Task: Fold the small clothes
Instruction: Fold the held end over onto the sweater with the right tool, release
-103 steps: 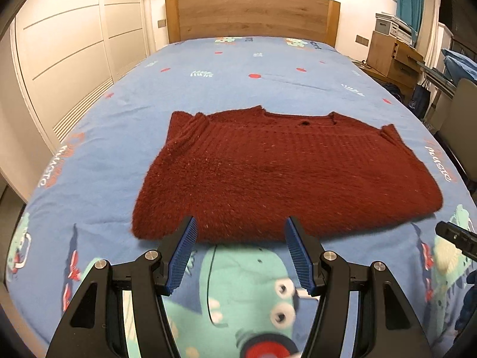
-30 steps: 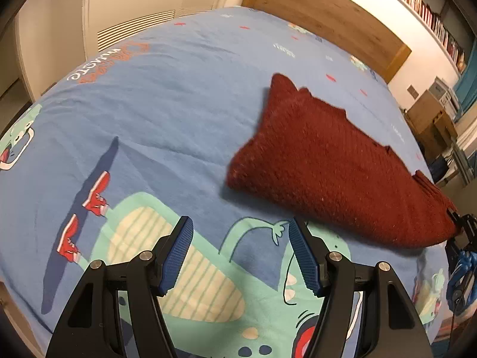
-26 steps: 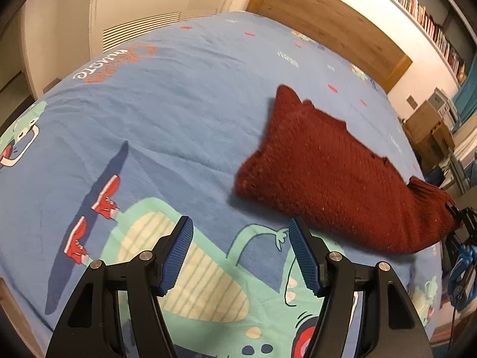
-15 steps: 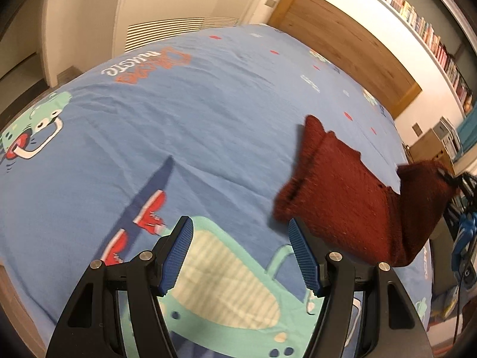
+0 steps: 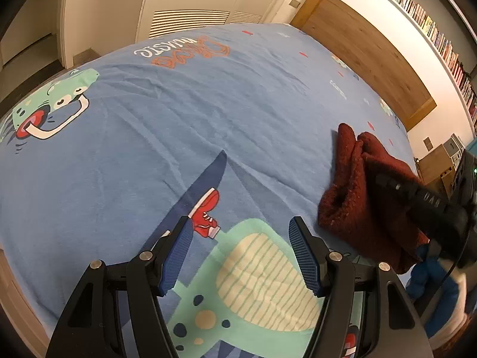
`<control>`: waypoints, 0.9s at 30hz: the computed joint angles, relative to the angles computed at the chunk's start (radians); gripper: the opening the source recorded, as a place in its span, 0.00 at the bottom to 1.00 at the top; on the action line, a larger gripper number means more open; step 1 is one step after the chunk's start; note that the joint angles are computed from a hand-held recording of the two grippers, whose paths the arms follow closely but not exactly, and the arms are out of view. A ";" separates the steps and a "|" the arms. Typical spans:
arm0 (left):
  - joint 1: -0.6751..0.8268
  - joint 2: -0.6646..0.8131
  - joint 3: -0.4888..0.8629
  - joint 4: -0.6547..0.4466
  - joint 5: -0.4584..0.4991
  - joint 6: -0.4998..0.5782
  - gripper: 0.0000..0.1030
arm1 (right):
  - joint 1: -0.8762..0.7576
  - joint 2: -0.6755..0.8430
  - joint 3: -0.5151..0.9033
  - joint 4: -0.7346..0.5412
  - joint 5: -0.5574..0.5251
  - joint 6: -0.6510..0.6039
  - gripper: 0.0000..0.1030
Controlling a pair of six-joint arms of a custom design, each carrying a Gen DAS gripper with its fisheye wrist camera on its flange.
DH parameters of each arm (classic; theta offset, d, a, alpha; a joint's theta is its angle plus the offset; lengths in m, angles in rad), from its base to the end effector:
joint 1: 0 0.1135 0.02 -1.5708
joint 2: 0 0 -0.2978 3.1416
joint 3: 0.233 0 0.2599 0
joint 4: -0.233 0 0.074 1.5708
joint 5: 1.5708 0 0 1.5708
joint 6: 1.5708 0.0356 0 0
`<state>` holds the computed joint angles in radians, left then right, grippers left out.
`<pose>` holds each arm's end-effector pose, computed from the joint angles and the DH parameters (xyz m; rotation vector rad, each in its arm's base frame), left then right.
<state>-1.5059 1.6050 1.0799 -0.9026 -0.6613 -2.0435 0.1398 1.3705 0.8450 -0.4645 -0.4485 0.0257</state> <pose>0.0409 -0.2916 0.2352 -0.7232 2.3939 -0.3492 0.2631 0.0526 0.2417 -0.3164 2.5156 0.6375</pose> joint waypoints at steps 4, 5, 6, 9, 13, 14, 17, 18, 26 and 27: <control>-0.011 -0.007 -0.004 -0.008 -0.006 -0.016 0.59 | 0.064 -0.057 -0.011 -0.026 0.110 -0.104 0.16; -0.009 -0.006 -0.003 -0.004 -0.006 -0.013 0.59 | 0.075 -0.080 -0.016 -0.035 0.130 -0.128 0.16; -0.007 -0.006 -0.004 0.002 -0.005 -0.009 0.59 | 0.079 -0.094 -0.018 -0.042 0.141 -0.148 0.16; -0.007 -0.004 0.000 0.012 -0.002 0.004 0.59 | 0.141 -0.159 -0.056 -0.052 0.188 -0.173 0.16; -0.023 -0.019 0.000 -0.014 -0.011 -0.003 0.59 | 0.199 -0.154 -0.123 -0.011 0.254 -0.171 0.20; -0.024 -0.021 -0.002 -0.019 -0.011 -0.006 0.59 | 0.207 -0.160 -0.137 0.003 0.256 -0.155 0.22; -0.022 -0.028 -0.010 -0.018 -0.005 -0.014 0.59 | 0.201 -0.172 -0.125 -0.011 0.222 -0.154 0.38; -0.022 -0.029 -0.012 -0.012 -0.005 -0.012 0.59 | 0.203 -0.183 -0.125 -0.018 0.211 -0.155 0.42; -0.014 -0.021 0.020 -0.041 -0.003 0.036 0.59 | 0.266 -0.201 -0.161 0.006 0.159 -0.106 0.48; -0.010 -0.018 0.026 -0.048 -0.002 0.042 0.59 | 0.270 -0.194 -0.167 0.017 0.151 -0.094 0.49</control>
<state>-1.5161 1.5865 1.1059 -0.9503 -0.6632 -2.0019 0.4102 1.1770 0.6778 -0.4476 -0.2972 -0.0680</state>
